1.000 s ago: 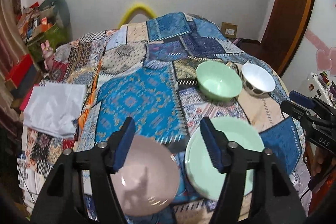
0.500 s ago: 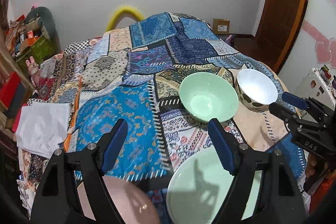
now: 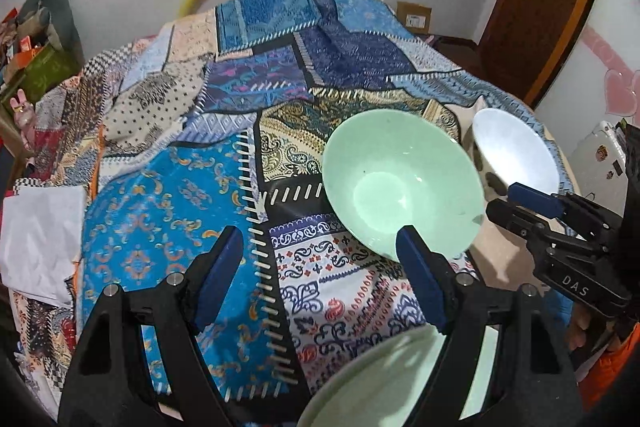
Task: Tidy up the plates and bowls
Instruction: 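Move the left gripper to the mint green bowl and grasp its rim, then lift the mint green bowl and carry it toward the pink bowl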
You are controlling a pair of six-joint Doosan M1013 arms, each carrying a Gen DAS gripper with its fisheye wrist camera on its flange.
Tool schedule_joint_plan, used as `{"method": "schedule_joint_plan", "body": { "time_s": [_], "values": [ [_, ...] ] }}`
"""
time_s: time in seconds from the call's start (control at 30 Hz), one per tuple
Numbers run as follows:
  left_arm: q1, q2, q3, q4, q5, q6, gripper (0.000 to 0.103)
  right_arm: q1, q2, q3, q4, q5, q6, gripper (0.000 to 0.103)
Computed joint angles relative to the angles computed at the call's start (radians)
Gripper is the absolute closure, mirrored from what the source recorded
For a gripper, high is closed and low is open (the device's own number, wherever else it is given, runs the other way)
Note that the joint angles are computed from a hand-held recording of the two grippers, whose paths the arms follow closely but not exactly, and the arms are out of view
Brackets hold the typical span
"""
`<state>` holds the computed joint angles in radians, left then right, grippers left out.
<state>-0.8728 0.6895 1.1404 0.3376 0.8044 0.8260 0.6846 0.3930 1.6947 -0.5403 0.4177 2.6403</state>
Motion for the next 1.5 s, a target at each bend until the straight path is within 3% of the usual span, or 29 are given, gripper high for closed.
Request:
{"method": "schedule_joint_plan", "body": {
  "time_s": [0.27, 0.4, 0.53, 0.63, 0.87, 0.93, 1.03, 1.5],
  "values": [
    [0.011, 0.048, -0.052, -0.047, 0.03, 0.051, 0.024, -0.013, 0.038, -0.033, 0.138, -0.018, -0.135, 0.067],
    [0.016, 0.061, -0.062, -0.07, 0.026, 0.063, 0.026, -0.01, 0.055, -0.054, 0.1, 0.005, -0.118, 0.067],
    [0.019, 0.078, -0.085, -0.083, 0.047, 0.07, 0.033, -0.017, 0.069, -0.074, 0.152, 0.026, -0.181, 0.08],
    [0.026, 0.089, -0.098, -0.11, 0.059, 0.066, 0.041, -0.021, 0.074, -0.077, 0.189, 0.017, -0.221, 0.082],
    [0.044, 0.108, -0.119, -0.229, 0.084, 0.125, 0.074, -0.016, 0.063, -0.07, 0.213, -0.01, -0.254, 0.082],
    [0.043, 0.11, -0.121, -0.247, 0.086, 0.137, 0.079, -0.012, 0.063, -0.074, 0.2, -0.002, -0.246, 0.082],
    [0.031, 0.112, -0.129, -0.194, 0.111, 0.103, 0.079, -0.006, 0.059, -0.074, 0.181, 0.011, -0.231, 0.082],
    [-0.01, 0.016, -0.024, -0.117, 0.058, 0.038, 0.079, 0.034, -0.013, -0.035, 0.048, 0.006, -0.087, 0.082]
  ]
}}
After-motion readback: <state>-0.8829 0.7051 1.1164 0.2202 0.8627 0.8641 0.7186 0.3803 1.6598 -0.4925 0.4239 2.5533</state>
